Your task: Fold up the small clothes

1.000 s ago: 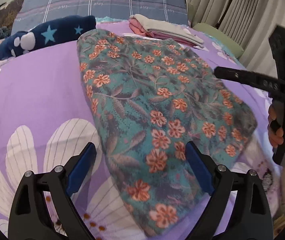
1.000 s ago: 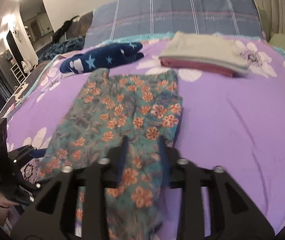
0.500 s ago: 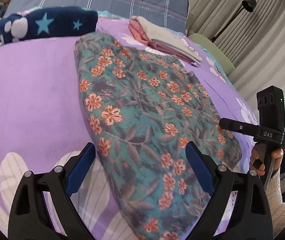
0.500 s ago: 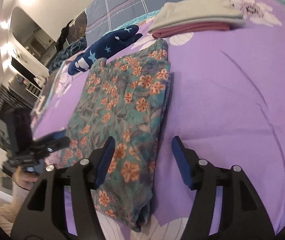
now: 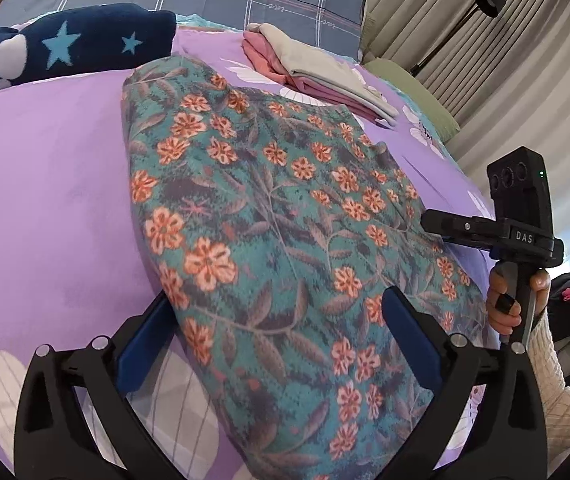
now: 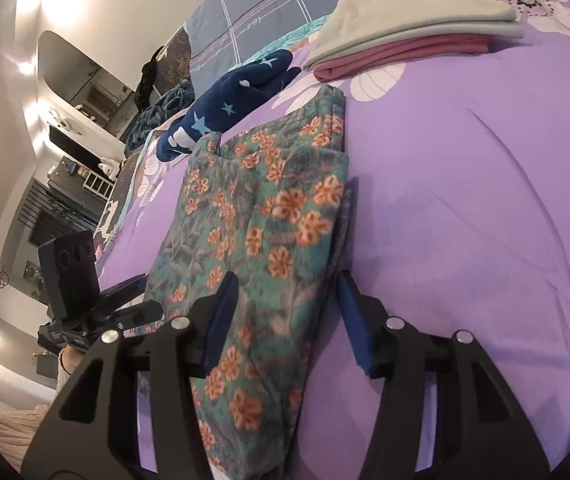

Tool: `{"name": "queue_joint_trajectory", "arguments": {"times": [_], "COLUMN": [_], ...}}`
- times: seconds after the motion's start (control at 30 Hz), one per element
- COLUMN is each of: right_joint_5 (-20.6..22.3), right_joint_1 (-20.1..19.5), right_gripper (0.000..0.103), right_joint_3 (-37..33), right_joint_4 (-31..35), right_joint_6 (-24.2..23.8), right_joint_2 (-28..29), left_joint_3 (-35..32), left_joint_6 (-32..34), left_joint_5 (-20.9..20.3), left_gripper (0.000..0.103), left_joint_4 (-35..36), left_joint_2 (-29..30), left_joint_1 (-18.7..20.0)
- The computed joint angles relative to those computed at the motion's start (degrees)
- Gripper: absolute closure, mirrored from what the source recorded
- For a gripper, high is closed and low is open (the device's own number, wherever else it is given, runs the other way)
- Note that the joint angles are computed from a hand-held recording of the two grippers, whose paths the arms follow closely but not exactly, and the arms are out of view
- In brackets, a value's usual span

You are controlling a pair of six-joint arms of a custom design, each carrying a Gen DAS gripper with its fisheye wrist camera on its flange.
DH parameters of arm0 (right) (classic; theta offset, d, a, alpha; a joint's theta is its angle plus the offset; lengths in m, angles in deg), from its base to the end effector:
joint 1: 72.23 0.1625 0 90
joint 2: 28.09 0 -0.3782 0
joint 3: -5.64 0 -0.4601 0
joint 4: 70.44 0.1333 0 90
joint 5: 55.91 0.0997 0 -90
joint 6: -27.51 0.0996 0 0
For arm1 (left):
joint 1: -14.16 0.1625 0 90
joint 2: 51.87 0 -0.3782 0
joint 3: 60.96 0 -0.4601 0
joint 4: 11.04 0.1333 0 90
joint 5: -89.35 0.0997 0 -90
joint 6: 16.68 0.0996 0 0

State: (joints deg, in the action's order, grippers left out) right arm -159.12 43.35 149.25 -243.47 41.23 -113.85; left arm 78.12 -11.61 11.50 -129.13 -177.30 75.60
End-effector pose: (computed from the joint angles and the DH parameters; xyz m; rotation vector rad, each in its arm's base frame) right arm 0.2743 -0.3169 0.1048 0.2315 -2.9755 0.7437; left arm -0.0312 -0.3800 0.2927 0.8168 2.8404 -0.4306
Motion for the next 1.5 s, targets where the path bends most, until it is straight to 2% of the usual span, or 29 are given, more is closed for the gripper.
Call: {"name": "queue_joint_trajectory", "arguments": {"times": [0.27, 0.47, 0.63, 0.8, 0.9, 0.93, 0.97, 1.03, 1.13, 1.2, 1.27, 1.4, 1.5], "right_joint_5": [0.66, 3.87, 4.15, 4.87, 4.27, 3.57, 2.04, -1.95, -4.14, -5.48, -8.69, -20.7, -28.05], "right_joint_1": [-0.77, -2.77, -2.88, -3.46, -3.24, -2.86, -2.14, -0.1, 1.85, 3.35, 6.22, 14.99, 20.73], "right_gripper": [0.053, 0.053, 0.052, 0.052, 0.052, 0.055, 0.061, 0.074, 0.083, 0.085, 0.086, 0.086, 0.086], "right_joint_3": [-3.98, -7.27, -8.3, -8.79, -9.7, -10.14, -10.64, -11.59, -11.44, -10.83, -10.71, -11.92, -12.5], "right_joint_4": [1.82, 2.26, 2.95, 3.15, 3.25, 3.45, 4.0, 4.29, 1.63, -0.61, -2.69, -5.18, -7.86], "right_joint_6": [-1.61, -2.37, -3.36, -4.17, -4.48, -4.93, -5.53, -6.57, -6.36, -6.6, -7.41, -9.18, -9.76], "right_joint_2": [4.71, 7.9, 8.76, 9.13, 10.07, 10.53, 10.95, 12.06, 12.4, 11.89, 11.62, 11.92, 12.01], "left_joint_3": [-2.41, -4.0, -4.9, -7.55, -7.95, -8.01, -8.13, -8.67, -8.81, -8.08, -7.5, -5.76, -4.89], "left_joint_6": [2.26, 3.42, 4.69, 6.1, 6.53, 6.36, 5.95, 5.15, 5.23, 6.19, 6.74, 8.07, 7.36], "left_joint_5": [-3.42, -4.06, -4.66, -6.89, -4.42, -3.63, -2.56, -2.33, -2.48, -1.79, -1.28, 2.09, 3.56], "left_gripper": [0.002, 0.002, 0.002, 0.002, 0.021, 0.034, 0.052, 0.07, 0.08, 0.082, 0.084, 0.085, 0.087], "left_joint_4": [-1.58, -3.07, -4.53, -6.84, -7.5, -7.73, -7.74, -7.41, -7.16, -7.58, -7.65, -7.12, -6.61], "left_joint_2": [4.04, 7.45, 9.62, 14.7, 15.42, 15.63, 15.58, 15.67, 14.76, 12.96, 10.99, 5.86, 2.64], "left_joint_1": [2.61, 3.21, 3.65, 4.92, 3.99, 3.83, 3.66, 3.96, 3.5, 1.5, -0.86, -8.37, -13.62]}}
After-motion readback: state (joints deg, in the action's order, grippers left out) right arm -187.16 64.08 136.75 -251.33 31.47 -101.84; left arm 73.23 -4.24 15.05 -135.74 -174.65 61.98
